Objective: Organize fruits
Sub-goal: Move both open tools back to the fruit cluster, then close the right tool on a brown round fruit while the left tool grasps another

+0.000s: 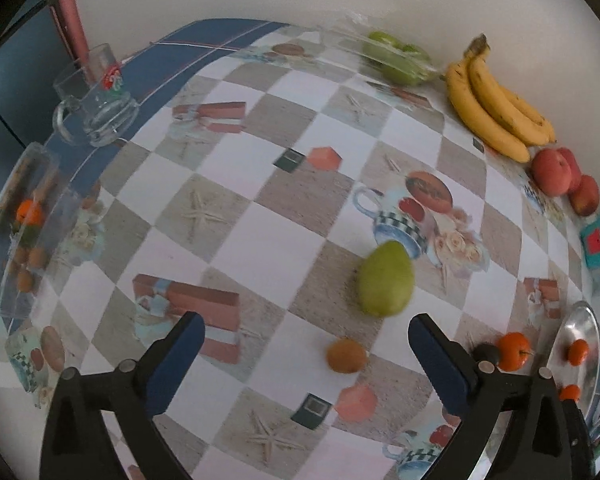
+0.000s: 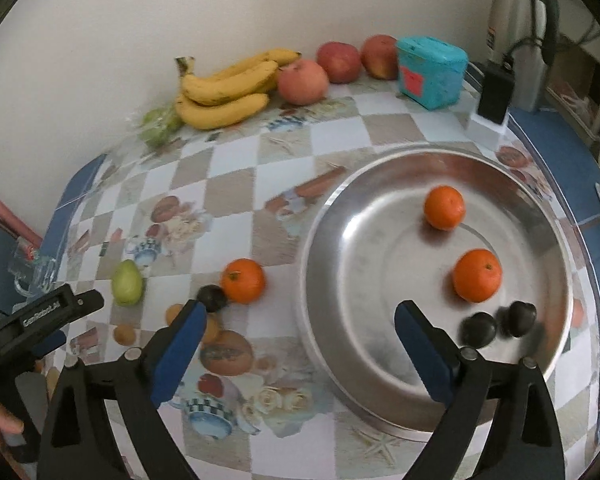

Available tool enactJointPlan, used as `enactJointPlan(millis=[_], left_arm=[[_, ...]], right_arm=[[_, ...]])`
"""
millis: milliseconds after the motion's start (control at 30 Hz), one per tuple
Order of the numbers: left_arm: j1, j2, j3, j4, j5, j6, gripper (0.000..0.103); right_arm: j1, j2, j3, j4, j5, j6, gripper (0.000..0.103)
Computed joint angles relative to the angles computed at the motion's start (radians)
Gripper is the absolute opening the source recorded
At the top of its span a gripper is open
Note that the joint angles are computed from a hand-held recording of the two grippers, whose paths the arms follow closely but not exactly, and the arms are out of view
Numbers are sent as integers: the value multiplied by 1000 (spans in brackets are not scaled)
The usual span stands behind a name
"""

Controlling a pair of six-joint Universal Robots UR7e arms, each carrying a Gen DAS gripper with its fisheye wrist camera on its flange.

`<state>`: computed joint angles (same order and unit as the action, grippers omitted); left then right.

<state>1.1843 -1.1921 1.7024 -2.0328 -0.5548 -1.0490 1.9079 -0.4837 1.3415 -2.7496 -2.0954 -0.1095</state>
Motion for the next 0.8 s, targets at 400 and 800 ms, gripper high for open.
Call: enactJointPlan(millis=[400, 800], left_arm=[[17, -18, 14, -60, -40, 45, 103], [46, 3, -6, -48, -122, 49, 103]], right_arm=[[26, 50, -45, 114, 143, -48, 95], [22, 98, -97, 185, 118, -58, 55]])
